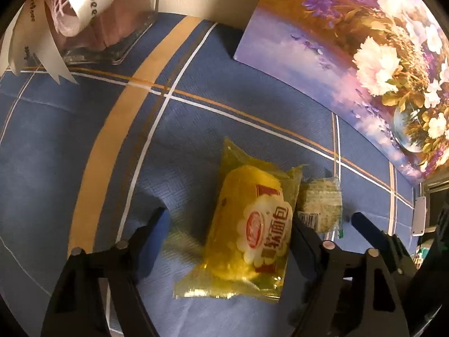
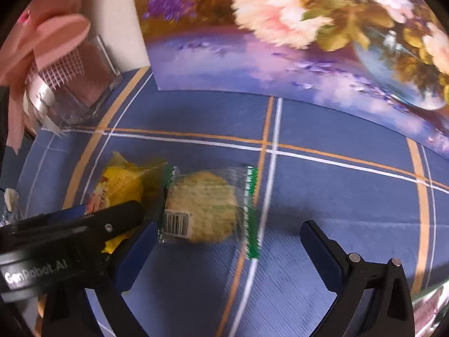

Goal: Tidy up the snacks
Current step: 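Grasp and lift the yellow bread bag with the left tool while the right tool grasps the round biscuit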

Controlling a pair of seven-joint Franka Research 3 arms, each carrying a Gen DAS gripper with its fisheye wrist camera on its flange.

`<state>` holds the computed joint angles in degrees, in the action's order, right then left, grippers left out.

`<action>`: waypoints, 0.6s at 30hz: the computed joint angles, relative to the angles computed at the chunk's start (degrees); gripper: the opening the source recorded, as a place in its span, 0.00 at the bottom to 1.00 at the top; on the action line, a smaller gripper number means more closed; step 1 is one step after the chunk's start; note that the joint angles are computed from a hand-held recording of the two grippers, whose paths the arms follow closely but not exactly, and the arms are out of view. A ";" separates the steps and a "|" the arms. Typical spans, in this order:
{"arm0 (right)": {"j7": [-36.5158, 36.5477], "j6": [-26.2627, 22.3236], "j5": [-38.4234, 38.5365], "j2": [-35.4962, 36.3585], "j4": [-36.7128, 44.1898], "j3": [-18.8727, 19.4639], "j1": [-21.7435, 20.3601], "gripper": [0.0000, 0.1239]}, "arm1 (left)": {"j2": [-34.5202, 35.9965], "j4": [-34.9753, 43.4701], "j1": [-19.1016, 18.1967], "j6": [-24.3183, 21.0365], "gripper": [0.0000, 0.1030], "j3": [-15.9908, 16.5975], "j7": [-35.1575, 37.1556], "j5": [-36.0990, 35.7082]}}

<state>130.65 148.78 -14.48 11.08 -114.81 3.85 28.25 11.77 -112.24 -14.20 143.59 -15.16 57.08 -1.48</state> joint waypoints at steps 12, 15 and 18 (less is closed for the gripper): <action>6.88 0.06 -10.93 3.74 3.62 -2.87 3.79 0.67 | -2.12 -3.71 -0.42 5.01 0.45 1.36 -5.72 6.32; 9.33 -0.07 -13.70 3.64 3.57 -3.42 4.21 0.58 | -2.73 -5.08 -0.38 6.95 0.45 1.39 -6.42 7.36; 10.03 0.15 -14.64 2.84 2.66 -3.25 3.70 0.54 | -3.30 -5.86 -1.07 7.40 0.45 1.61 -8.59 10.30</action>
<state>140.68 148.93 -29.12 13.92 -112.16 0.60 31.95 8.47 -118.10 -15.26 150.99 -13.56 48.49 8.82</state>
